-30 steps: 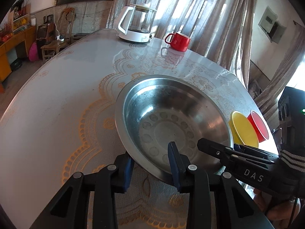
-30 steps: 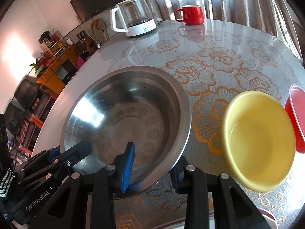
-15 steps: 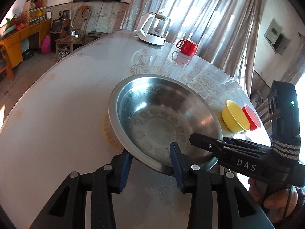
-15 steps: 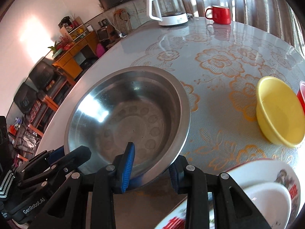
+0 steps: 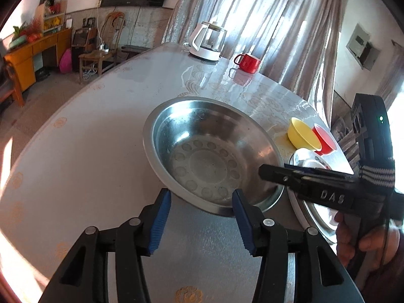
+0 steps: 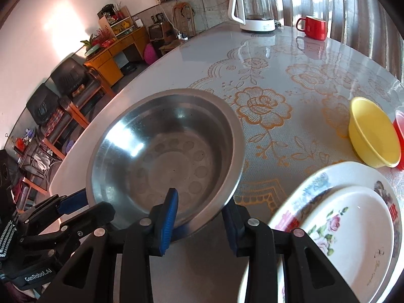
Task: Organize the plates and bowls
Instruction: 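Carry the steel basin beside the plate stack and release it, then grasp the rim of the yellow plastic bowl with the right tool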
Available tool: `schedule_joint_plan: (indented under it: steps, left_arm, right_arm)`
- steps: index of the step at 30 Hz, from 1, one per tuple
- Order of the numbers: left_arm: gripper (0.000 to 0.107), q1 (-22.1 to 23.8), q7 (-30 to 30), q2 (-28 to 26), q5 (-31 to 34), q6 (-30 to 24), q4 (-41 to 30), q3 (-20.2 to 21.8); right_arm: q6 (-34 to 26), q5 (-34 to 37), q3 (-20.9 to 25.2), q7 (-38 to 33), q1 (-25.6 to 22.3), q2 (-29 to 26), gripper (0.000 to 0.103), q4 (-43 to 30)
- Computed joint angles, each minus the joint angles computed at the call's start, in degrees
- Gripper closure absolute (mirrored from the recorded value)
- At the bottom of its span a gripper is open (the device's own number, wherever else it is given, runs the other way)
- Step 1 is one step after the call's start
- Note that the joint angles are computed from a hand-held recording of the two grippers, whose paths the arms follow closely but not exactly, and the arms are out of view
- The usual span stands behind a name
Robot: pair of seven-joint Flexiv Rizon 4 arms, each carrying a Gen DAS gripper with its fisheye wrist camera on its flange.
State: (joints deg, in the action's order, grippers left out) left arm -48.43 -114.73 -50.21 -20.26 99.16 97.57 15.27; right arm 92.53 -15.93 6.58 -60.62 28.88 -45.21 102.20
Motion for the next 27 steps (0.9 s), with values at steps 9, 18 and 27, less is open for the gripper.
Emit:
schedule_joint_plan:
  steps: [9,18,27]
  left_arm:
    - [0.053,-6.17,-2.07,0.23,-0.15,-0.95,-0.67,9.04]
    - [0.049,-0.19,0.91,-3.23,3.76,-9.07,-14.66,4.33]
    - [0.052,5.83,2.97,-12.50,7.70,-25.03,-38.31,-2.50]
  right_arm:
    - [14.39,7.44,-5.49,2.75,1.33,2.73,0.068,7.05]
    - [19.12,20.28,-12.29,8.44,1.74,2.66,0.072,9.03]
    - [14.96,21.06,-13.62,14.39,-1.98,-0.25,0.082,4.33]
